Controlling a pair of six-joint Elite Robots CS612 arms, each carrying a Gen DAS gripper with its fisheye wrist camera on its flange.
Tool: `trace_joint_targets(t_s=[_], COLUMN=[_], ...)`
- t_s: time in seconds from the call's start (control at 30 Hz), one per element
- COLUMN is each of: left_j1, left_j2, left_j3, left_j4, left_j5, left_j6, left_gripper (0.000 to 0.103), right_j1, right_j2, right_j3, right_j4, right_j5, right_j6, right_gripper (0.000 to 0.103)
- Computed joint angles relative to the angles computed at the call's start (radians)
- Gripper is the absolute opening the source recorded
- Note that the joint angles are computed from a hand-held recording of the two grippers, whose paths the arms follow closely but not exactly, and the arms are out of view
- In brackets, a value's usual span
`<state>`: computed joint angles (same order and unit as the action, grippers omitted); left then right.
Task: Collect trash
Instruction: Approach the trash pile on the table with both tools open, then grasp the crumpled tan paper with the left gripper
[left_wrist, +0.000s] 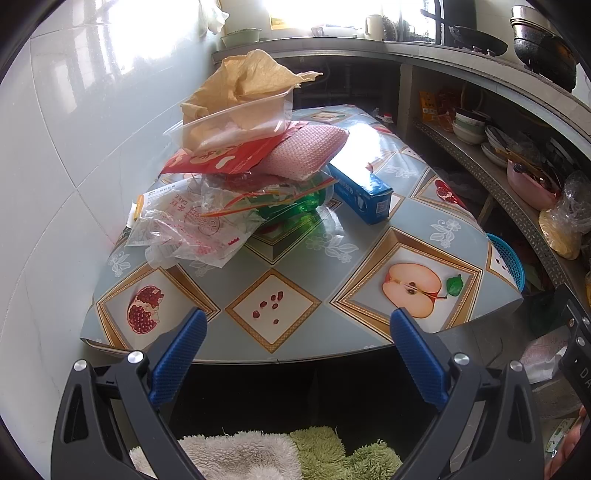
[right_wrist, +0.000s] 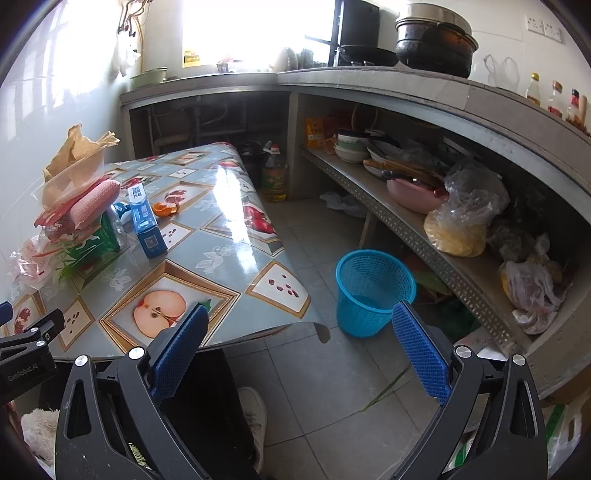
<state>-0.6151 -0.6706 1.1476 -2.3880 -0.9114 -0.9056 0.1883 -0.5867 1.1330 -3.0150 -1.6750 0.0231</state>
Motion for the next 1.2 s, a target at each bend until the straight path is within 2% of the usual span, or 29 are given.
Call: trace_joint_targets(t_s=[0.8, 1.0, 1.2], left_j1=[0.007, 0.018, 0.042], left_j2=[-0.005, -0.001, 0.006], left_j3=[0.010, 0.008, -0.012], left_j4=[-0.008, -0.023, -0.035], left_j5=[-0.011, -0.014, -0.002], left_j6=[-0.005, 0.004, 0.039], left_gripper=[0.097, 0.097, 0.097], right_j1=[0.002, 0.009, 0.010], right_j2=[0.001, 0.009, 0.029], right_j3=[-0.001, -0.031, -0.110], right_j4=[0.000, 0.036, 0.131], right_j5=[0.005, 0.004, 0.028], right_j6=[0.002, 0.010, 0.024], right_gripper=[0.095, 0.095, 0.095])
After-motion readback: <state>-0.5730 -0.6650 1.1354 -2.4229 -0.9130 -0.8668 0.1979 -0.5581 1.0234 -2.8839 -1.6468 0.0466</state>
